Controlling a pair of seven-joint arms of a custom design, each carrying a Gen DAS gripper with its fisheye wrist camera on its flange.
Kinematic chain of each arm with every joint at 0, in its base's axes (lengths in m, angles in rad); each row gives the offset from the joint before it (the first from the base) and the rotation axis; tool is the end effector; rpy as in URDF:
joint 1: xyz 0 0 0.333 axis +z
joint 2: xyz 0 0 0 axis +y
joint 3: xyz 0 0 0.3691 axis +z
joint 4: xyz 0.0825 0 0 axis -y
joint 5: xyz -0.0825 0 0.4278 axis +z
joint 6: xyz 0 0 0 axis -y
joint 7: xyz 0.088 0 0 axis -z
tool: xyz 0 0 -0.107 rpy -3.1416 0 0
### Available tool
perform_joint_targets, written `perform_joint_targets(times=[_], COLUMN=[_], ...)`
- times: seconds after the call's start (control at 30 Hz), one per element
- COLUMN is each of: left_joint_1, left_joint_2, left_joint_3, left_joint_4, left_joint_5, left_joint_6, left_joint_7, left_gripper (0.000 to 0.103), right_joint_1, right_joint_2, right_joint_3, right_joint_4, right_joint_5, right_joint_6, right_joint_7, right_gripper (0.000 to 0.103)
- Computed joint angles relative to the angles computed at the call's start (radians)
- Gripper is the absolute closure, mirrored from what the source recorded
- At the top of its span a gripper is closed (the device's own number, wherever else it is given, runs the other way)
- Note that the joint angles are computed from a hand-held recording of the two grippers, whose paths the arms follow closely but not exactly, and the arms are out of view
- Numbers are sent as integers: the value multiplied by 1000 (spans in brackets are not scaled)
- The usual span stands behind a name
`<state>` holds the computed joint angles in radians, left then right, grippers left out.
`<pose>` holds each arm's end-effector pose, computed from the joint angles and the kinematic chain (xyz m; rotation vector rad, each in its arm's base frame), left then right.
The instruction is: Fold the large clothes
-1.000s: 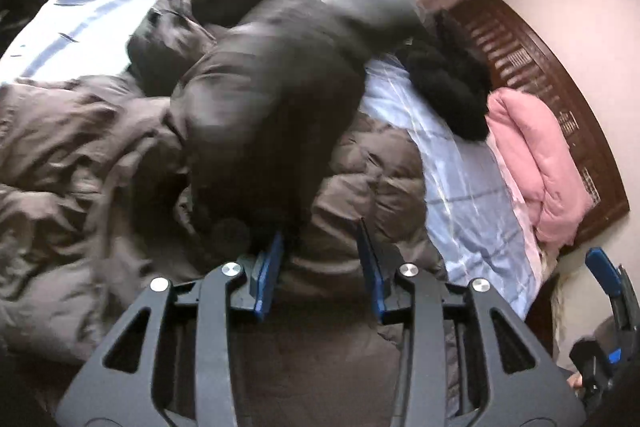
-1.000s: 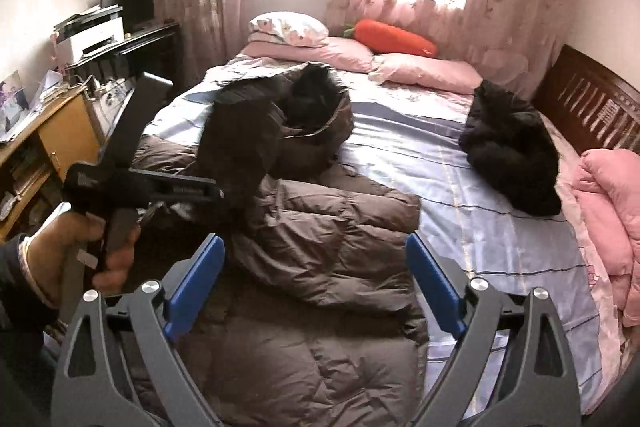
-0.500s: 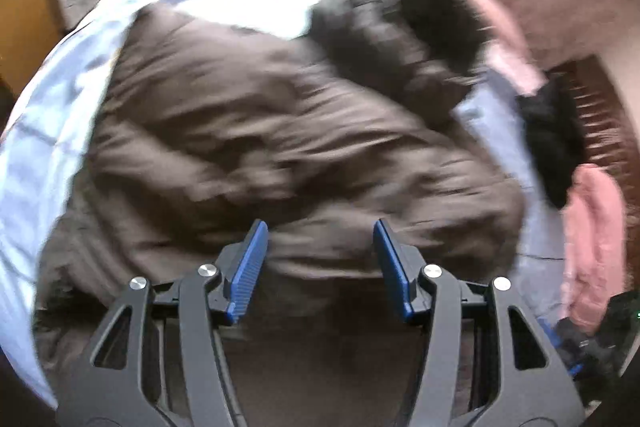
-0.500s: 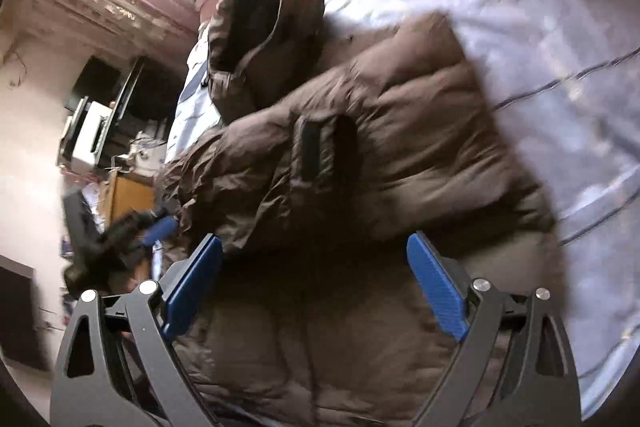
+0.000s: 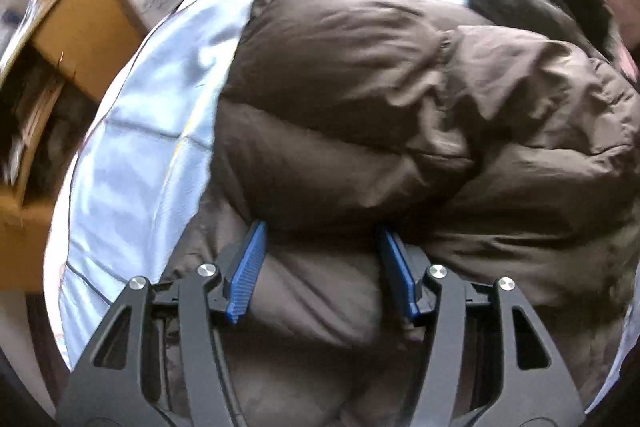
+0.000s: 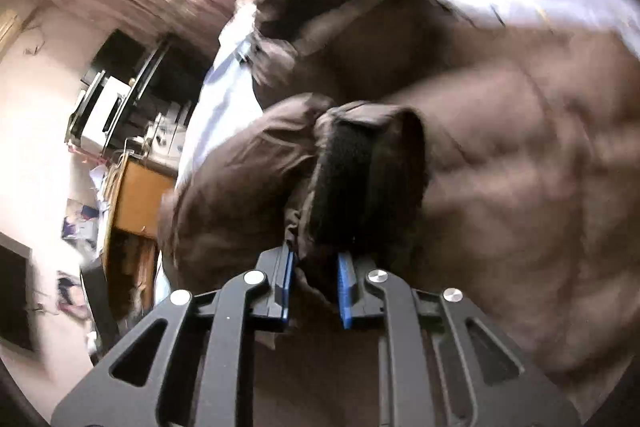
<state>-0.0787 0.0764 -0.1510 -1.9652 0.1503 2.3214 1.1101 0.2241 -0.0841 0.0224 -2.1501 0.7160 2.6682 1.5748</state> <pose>0.6274 -0.1417 0.4964 -2.1988 1.8991 -0.3014 0.5831 0.1271 0.5323 -1.4122 1.9210 0.0575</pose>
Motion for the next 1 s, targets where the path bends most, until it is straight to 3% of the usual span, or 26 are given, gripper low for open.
perform_joint_targets(times=[0.07,0.13,0.23,0.33,0.37,0.4,0.43,0.5,0.53,0.57,0.67,0.73,0.9,1.0], left_joint_1=[12,11,3,10,14,17,17,12,5,-2,-23,-30,-39,-52], left_joint_2=[3,1,-4,-32,-54,-81,-109,-125,-130,-128,-91,-69,-3,37], left_joint_3=[8,10,6,6,8,11,12,11,10,7,-1,-10,-16,-20], left_joint_4=[0,1,-1,-12,-29,-51,-75,-90,-95,-94,-66,-52,-14,15], left_joint_5=[-35,6,55,-6,-35,-54,-61,-69,-93,-112,-176,-161,-48,32], left_joint_6=[3,-4,-28,-4,35,82,140,212,241,245,215,184,87,40], left_joint_7=[-6,-26,-37,-42,-42,-43,-47,-45,-26,-11,68,75,40,20], left_gripper=[42,38,36,38,38,38,38,38,38,40,46,48,43,43], right_joint_1=[-13,-16,-20,-30,-34,-41,-53,-88,-73,-39,36,56,58,57], right_joint_2=[64,115,120,79,49,3,-33,-90,-97,-91,-24,11,162,212], right_joint_3=[10,10,9,5,2,7,18,55,51,38,22,24,39,32], right_joint_4=[67,105,76,47,28,-12,-50,-103,-103,-86,8,35,132,156], right_joint_5=[-144,-256,-272,-218,-254,-339,-421,-600,-598,-560,-431,-352,-501,-514], right_joint_6=[-33,-96,-94,-103,-101,-45,17,148,186,198,129,79,-17,-48], right_joint_7=[114,253,251,193,244,340,417,533,485,399,204,120,278,294], right_gripper=[84,83,79,64,47,35,33,33,35,46,66,69,72,73])
